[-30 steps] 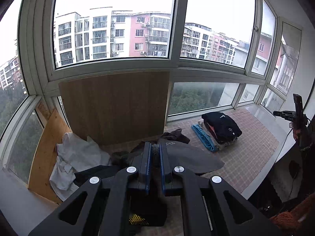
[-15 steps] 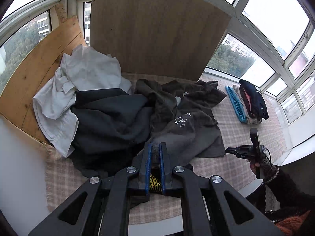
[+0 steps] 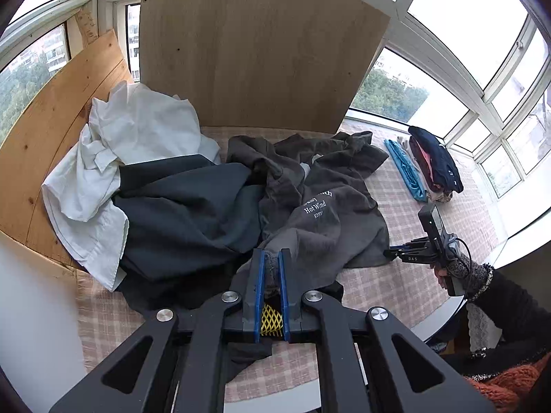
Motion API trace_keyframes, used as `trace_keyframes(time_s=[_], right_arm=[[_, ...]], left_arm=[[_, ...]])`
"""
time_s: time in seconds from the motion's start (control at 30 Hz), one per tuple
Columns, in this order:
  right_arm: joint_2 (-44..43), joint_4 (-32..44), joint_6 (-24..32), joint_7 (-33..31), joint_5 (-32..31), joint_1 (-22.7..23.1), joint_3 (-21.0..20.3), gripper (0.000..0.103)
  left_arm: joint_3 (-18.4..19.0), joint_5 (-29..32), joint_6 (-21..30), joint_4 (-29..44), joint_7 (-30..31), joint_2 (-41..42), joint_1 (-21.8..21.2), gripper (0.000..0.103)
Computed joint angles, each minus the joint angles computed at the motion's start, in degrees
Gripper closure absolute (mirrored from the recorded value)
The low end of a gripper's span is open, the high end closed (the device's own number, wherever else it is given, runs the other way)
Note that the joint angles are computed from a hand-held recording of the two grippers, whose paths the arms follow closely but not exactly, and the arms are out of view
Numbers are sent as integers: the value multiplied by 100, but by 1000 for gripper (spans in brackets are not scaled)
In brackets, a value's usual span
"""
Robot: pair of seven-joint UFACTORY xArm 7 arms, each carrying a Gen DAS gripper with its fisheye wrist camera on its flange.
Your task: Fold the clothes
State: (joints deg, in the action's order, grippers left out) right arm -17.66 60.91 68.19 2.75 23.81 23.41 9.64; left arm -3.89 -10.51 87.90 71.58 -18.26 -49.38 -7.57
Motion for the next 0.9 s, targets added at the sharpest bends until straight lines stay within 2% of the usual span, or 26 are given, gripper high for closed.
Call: trace_keyframes(time_s=[0.17, 0.27, 0.37, 0.43, 0.57, 0.63, 0.7, 0.8, 0.9], right_arm=[[-827, -341, -218, -598, 1294, -107, -695, 98], [-1009, 361, -229, -676, 1611, -327, -1072, 98], [-774, 1714, -57, -632, 1581, -555, -1337, 99], [-833, 2432, 194, -569, 1337, -728, -1427, 99], [-1359, 3207, 1349, -338, 642, -1043, -1720, 99], [-1737, 3063, 1733, -208, 491, -1172, -1907, 99], [-2128, 2560, 1736, -72, 538, -1278, -2090, 99], [-2243, 1785, 1294, -140, 735, -1300, -2301, 99], [-1530, 1611, 796, -447, 1053, -1171, -2428, 100]], left_arm=[[107, -152, -261, -441, -72, -367, -1, 96], [187, -254, -519, -369, -163, -381, 23, 96], [97, -223, -871, 163, -118, -23, -6, 96], [47, -331, -1033, 458, -93, 119, -144, 96], [-128, -565, -909, 500, -423, -132, -318, 96], [-188, -784, -998, 190, -757, -480, -367, 96], [-229, -951, -1185, -142, -984, -717, -431, 96], [-172, -1182, -1643, -618, -1001, -650, -631, 96], [17, -1313, -2278, -709, -670, 189, -824, 96]])
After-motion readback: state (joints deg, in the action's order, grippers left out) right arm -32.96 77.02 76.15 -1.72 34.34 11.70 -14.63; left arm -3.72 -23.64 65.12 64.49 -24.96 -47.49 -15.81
